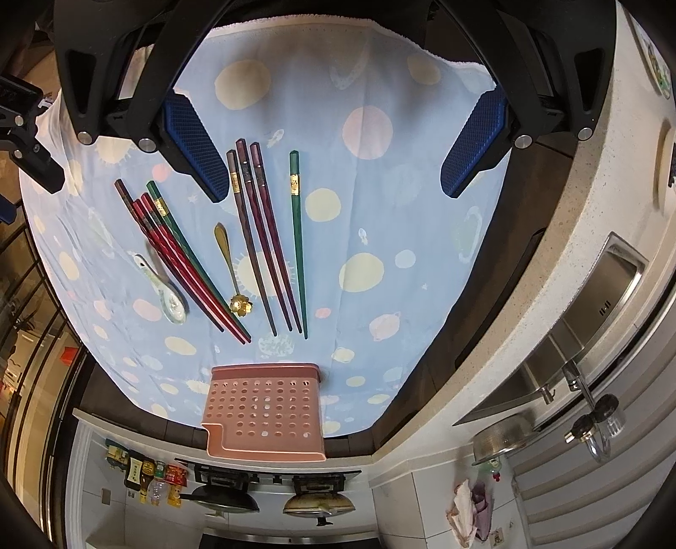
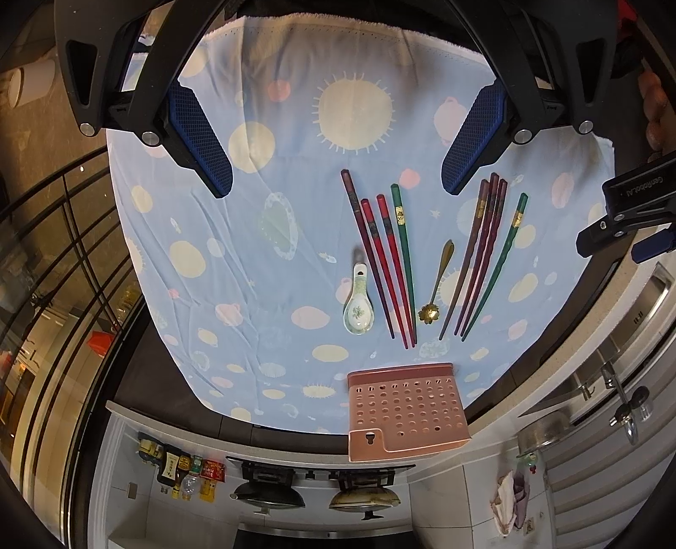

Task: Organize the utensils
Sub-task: 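Grasp the green chopstick with the left tool while the right tool grasps the white ceramic spoon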

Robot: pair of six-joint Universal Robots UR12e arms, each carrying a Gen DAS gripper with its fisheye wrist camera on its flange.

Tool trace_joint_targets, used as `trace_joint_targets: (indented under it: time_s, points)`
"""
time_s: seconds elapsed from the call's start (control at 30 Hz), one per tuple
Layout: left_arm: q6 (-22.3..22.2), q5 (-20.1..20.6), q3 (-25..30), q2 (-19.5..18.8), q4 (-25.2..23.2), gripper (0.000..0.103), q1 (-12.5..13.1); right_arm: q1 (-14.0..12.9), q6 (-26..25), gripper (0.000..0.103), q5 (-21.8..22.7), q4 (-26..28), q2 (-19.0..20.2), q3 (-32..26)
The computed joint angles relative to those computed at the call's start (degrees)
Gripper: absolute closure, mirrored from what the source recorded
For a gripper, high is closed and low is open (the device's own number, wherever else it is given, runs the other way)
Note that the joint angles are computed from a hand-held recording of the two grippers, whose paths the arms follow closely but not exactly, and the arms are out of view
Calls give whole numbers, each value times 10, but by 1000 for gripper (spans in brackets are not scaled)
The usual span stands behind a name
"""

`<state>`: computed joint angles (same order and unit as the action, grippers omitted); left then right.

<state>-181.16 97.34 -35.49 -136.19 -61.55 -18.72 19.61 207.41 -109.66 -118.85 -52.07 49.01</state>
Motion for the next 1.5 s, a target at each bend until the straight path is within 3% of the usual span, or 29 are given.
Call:
trace_joint_targets:
  time_s: [0.2,0.57,0.73,0.83,0.93,1.03,1.27,1.5]
  points:
    - [-21,-34,52,-33,-64,7,11,-5,9,7,5,1,5,-5]
    - [-7,-31,120,-87,-121,9,13,-17,21,8,20,16,31,-37]
    - [-9,-51,142,-101,-146,23,17,-20,19,8,24,24,40,-50]
    - [-8,-68,150,-105,-163,39,21,-22,20,8,28,30,46,-59]
    - [-7,-83,133,-97,-155,43,23,-23,18,8,29,32,53,-68]
    - [1,-98,117,-88,-147,55,23,-26,15,15,36,33,61,-79]
    - [10,-125,117,-86,-156,95,26,-34,8,36,57,35,93,-126]
    - [-4,-146,122,-90,-167,97,31,-49,28,63,106,62,142,-198]
